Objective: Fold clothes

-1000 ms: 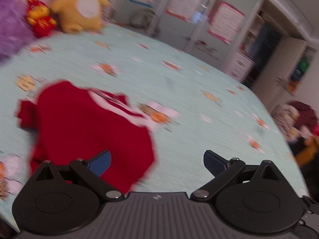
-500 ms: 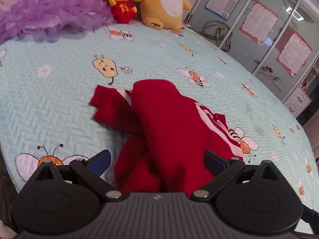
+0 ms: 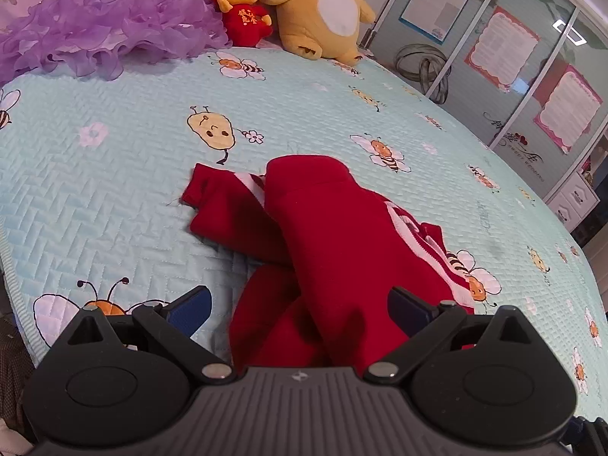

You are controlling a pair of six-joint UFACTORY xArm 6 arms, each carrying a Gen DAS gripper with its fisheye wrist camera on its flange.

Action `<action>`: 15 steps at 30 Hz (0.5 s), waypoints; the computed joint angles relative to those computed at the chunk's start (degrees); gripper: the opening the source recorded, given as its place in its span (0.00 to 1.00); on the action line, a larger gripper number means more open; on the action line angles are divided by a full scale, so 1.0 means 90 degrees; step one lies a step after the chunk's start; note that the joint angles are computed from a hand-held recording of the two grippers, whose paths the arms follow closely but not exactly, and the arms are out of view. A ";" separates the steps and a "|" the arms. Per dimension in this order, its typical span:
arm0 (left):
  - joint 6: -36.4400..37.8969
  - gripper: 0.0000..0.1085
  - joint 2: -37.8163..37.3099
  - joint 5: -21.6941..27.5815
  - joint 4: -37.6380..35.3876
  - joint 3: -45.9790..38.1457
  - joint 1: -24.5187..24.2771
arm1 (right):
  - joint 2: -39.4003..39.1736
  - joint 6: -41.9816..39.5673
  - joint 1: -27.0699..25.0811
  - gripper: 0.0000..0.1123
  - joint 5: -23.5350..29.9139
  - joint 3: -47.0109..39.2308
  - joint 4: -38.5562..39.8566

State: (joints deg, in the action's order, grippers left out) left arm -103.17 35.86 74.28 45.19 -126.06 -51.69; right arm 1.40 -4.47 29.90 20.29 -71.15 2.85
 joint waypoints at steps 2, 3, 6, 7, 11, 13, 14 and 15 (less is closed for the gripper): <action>-0.0020 0.93 -0.0016 -0.0024 -0.0006 0.0033 0.0009 | -0.0030 -0.0003 0.0023 0.91 -0.0101 0.0064 -0.0054; -0.0033 0.93 -0.0033 -0.0035 -0.0005 0.0061 0.0013 | -0.0029 0.0046 0.0041 0.91 -0.0159 0.0082 -0.0143; -0.0075 0.93 -0.0075 -0.0064 0.0018 0.0137 0.0018 | -0.0020 0.0179 0.0072 0.91 -0.0313 0.0131 -0.0426; -0.0091 0.93 -0.0075 -0.0052 0.0029 0.0138 0.0013 | -0.0012 0.0202 0.0080 0.91 -0.0339 0.0135 -0.0481; -0.0091 0.93 -0.0060 -0.0022 0.0010 0.0123 0.0020 | 0.0060 0.0229 0.0092 0.91 -0.0312 0.0072 -0.0520; -0.0096 0.93 -0.0072 -0.0039 -0.0013 0.0155 0.0032 | 0.0113 0.0229 0.0091 0.91 -0.0275 0.0023 -0.0461; -0.0096 0.93 -0.0073 -0.0039 -0.0023 0.0158 0.0035 | 0.0138 0.0239 0.0090 0.91 -0.0258 0.0002 -0.0434; -0.0101 0.93 -0.0074 -0.0038 -0.0025 0.0165 0.0035 | 0.0157 0.0245 0.0087 0.91 -0.0241 -0.0015 -0.0404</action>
State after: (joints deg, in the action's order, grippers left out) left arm -104.08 35.20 73.94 44.96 -124.58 -51.37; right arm 2.82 -2.27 30.69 18.12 -71.28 -0.79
